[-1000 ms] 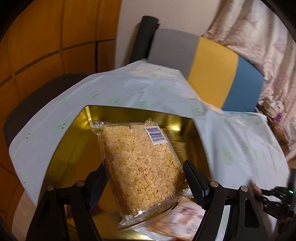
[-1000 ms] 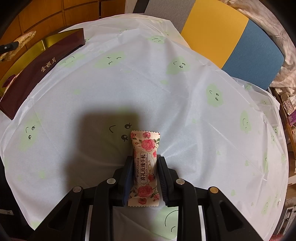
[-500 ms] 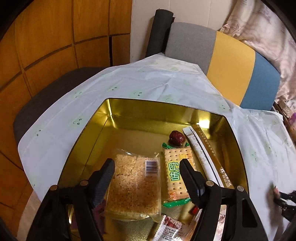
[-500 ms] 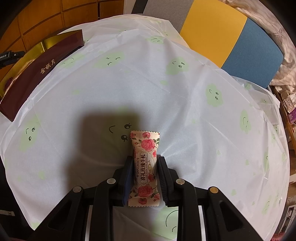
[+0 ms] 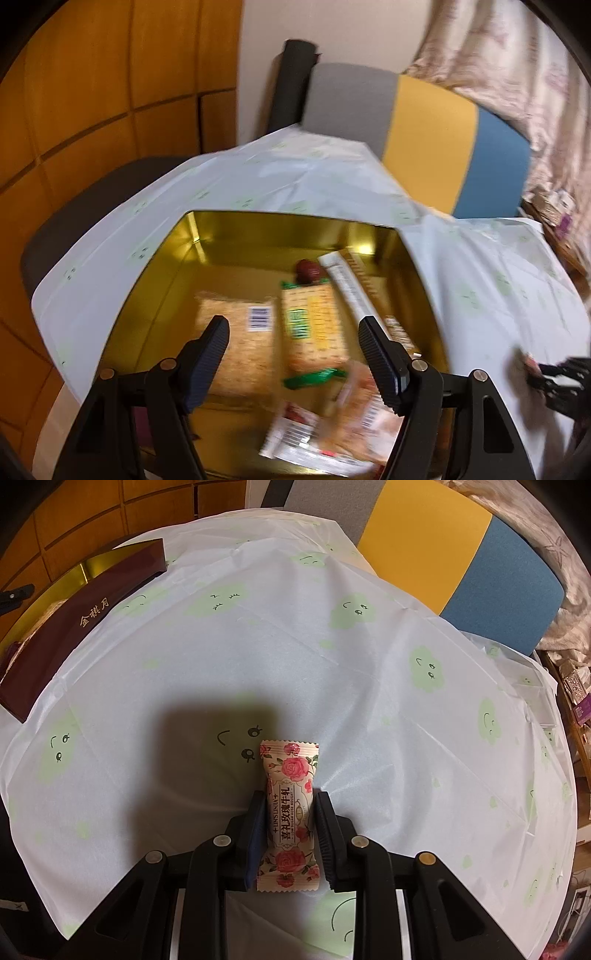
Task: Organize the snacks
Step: 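Carry the pink-flowered candy into the gold tin and open the right tool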
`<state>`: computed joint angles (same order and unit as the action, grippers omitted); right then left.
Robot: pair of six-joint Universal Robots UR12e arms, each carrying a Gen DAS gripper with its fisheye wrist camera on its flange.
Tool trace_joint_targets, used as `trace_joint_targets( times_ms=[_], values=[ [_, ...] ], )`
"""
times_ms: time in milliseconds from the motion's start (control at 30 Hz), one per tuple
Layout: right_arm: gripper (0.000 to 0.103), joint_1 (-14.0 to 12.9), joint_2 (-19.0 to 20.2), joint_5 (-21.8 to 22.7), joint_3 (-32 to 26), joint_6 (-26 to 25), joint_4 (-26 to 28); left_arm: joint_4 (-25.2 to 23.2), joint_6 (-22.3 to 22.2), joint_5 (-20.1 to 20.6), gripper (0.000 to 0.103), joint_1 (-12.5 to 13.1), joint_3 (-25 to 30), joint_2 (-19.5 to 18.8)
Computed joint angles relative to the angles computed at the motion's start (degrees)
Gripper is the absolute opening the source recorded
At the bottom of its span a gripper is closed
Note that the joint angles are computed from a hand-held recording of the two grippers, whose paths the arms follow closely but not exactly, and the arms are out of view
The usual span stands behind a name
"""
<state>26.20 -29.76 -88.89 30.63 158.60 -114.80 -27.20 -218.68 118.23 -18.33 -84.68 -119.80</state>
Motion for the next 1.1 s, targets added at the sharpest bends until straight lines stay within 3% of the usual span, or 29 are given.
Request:
trace_joint_targets(
  times_ms=[233, 433, 733, 1100],
  values=[
    [0.026, 0.1, 0.0, -0.1, 0.1, 0.1, -0.1, 8.2, 10.7, -4.4, 0.072, -2.3, 0.6, -1.1],
    [0.026, 0.1, -0.1, -0.3, 0.2, 0.1, -0.2, 10.4, 17.6, -10.7, 0.072, -3.9, 1.8, -2.1],
    [0.026, 0.2, -0.1, -0.9, 0.2, 1.0, -0.3, 9.4, 22.0, -15.3, 0.072, -5.9, 2.7, -3.5],
    [0.026, 0.7, 1.3, -2.5, -3.0, 6.8, 2.3, 7.8, 25.8, -20.3, 0.072, -6.5, 2.6, -5.3]
  ],
)
